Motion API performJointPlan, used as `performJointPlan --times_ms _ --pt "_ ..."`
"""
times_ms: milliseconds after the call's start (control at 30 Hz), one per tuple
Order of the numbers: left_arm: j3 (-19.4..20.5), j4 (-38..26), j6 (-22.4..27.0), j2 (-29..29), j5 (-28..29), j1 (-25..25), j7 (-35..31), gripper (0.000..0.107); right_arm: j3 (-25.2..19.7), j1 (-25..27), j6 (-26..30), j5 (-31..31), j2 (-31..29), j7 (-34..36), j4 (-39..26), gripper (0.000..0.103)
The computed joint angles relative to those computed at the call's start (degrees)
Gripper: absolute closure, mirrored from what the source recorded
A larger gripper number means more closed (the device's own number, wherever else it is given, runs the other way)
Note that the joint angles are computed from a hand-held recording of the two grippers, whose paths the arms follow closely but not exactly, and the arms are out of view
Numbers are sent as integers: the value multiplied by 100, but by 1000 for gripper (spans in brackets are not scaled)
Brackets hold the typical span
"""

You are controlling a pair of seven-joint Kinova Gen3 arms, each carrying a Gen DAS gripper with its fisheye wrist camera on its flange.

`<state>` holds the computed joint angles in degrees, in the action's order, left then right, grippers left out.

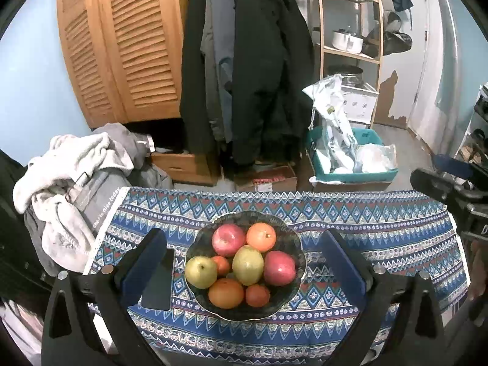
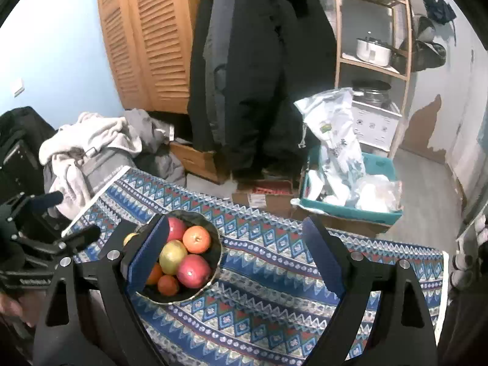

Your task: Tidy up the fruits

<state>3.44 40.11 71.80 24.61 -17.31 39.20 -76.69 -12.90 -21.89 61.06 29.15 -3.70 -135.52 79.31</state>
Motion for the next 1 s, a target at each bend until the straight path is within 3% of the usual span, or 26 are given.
performJointPlan --times_ms 367,633,1000 --pt "-79 -489 323 178 -240 311 67 5 -269 127 56 544 -381 -295 557 15" --pt "-242 -732 523 373 -402 600 -85 5 -277 285 -5 436 -488 -191 720 15" --pt "-262 -1003 737 546 -288 617 -205 5 -325 411 -22 332 -550 -88 763 15"
